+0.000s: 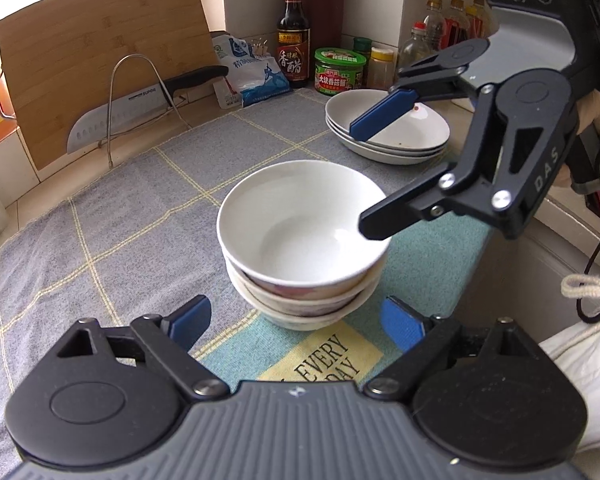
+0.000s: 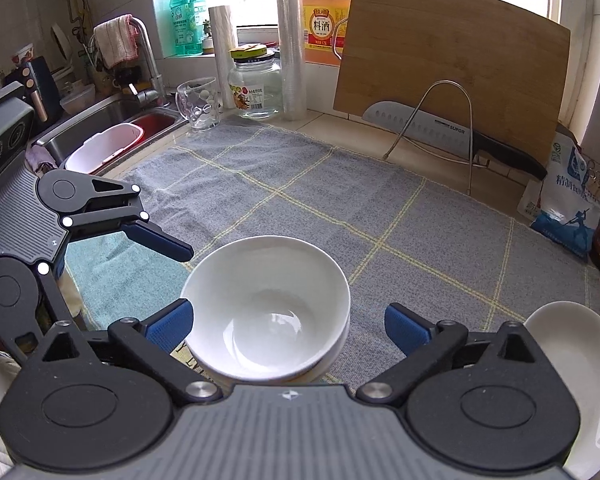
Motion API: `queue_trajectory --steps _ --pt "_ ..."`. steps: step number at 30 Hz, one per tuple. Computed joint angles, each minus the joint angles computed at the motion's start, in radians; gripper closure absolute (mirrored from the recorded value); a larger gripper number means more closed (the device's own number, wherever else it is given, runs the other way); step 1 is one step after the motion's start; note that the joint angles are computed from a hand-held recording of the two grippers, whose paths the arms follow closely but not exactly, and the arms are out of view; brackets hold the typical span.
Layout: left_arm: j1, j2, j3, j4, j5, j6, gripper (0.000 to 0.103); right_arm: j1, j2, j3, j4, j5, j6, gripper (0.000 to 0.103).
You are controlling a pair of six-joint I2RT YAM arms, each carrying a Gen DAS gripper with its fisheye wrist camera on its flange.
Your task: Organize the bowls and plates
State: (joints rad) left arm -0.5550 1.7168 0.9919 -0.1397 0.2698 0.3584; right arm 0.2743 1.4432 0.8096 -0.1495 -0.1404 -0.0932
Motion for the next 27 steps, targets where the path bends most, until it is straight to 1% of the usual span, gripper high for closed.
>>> queue_trajectory --steps 5,7,10,14,16,18,21,27 --pt "0.030 0.048 0.023 -0.030 0.024 0.038 0.011 -0.010 -0.045 -0.050 -0.023 -0.012 -0.058 0.000" --pt "0.036 0.075 0.034 -0.024 0.036 0.059 0.011 0.003 -0.042 -0.065 -0.029 0.025 -0.083 0.000" --pt "0.046 0.117 0.044 0.008 0.049 0.091 0.011 0.024 -0.022 -0.091 -0.003 0.062 -0.113 0.000" --pt "0.056 0.184 0.114 -0.049 0.069 0.118 0.011 0.045 0.037 -0.121 0.073 0.092 -0.135 0.000" --pt "0.057 0.199 0.119 -0.040 0.073 0.148 0.011 0.038 0.081 -0.125 0.113 0.083 -0.141 0.000" --pt "0.052 0.218 0.121 -0.024 0.054 0.181 0.012 0.036 0.125 -0.116 0.136 0.086 -0.151 0.000" --pt "0.063 0.245 0.145 -0.037 0.085 0.217 0.012 0.034 0.176 -0.106 0.170 0.083 -0.182 0.000" --pt "0.066 0.282 0.210 -0.076 0.117 0.269 0.016 0.018 0.220 -0.069 0.179 0.015 -0.213 0.000"
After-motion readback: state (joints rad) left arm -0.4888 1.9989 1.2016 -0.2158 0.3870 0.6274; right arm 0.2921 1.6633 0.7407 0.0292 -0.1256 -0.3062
